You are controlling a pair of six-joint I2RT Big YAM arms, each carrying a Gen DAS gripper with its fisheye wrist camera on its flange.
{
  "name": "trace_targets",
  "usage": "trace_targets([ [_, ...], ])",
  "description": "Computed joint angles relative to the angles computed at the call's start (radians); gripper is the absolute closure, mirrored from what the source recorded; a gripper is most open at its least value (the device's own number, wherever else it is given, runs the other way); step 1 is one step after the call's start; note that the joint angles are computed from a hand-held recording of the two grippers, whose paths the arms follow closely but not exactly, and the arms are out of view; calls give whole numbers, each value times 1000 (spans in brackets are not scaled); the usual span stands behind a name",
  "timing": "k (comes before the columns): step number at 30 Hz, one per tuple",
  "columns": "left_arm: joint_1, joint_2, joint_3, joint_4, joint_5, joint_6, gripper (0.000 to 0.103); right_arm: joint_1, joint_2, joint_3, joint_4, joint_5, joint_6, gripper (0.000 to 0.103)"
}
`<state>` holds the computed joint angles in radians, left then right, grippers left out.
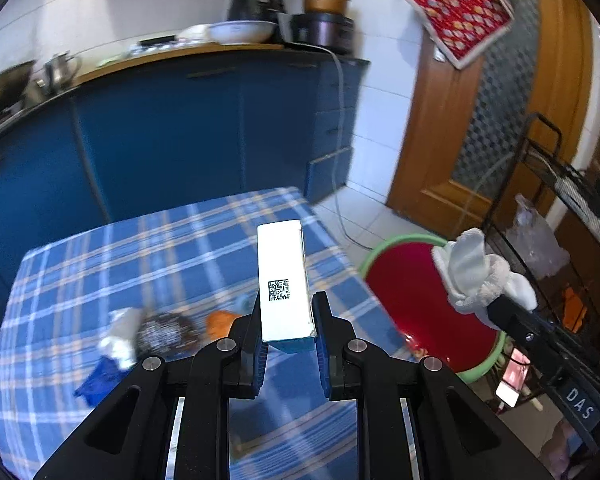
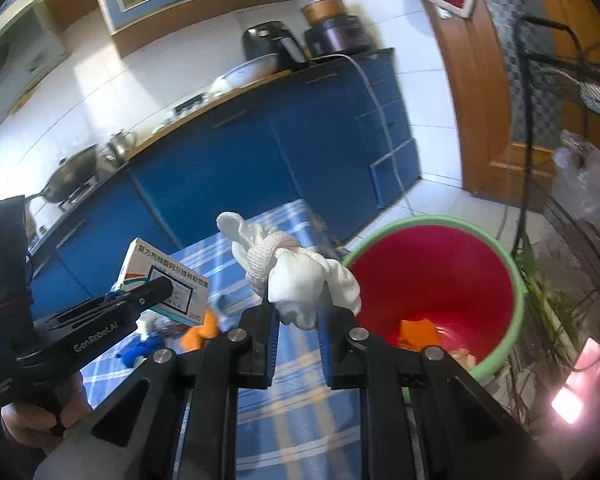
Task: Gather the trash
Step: 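Carry the white box and white cloth over the red bin with both tools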
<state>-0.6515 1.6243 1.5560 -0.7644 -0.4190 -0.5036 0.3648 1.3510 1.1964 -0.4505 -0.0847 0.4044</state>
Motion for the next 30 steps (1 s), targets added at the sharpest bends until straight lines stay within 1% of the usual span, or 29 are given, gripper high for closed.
trace_targets([
  [5,-14,86,92,-3,55,53,83,-55,12,-24,0,-10,21,83],
  [13,-26,247,262,-40,189,108,83,-136,66,-45,-10,-33,47,83],
  [16,-35,292,301,-42,210,124,83,-157,87,-47,-15,-43,56,83],
  [20,-36,343,350,-70,238,112,82,-186,118,-45,-19,-62,77,81],
  [23,-32,356,358,-78,256,106,82,-196,135,-42,-26,-68,73,78],
  [27,-32,383,392,-101,271,116,81,-206,162,-32,-35,-82,75,77],
  [28,-33,386,396,-104,275,118,80,-208,169,-28,-39,-85,76,77],
  [29,-33,388,400,-108,277,119,75,-208,172,-25,-42,-86,78,77],
  [30,-33,391,405,-113,279,119,67,-207,176,-22,-42,-82,78,77],
])
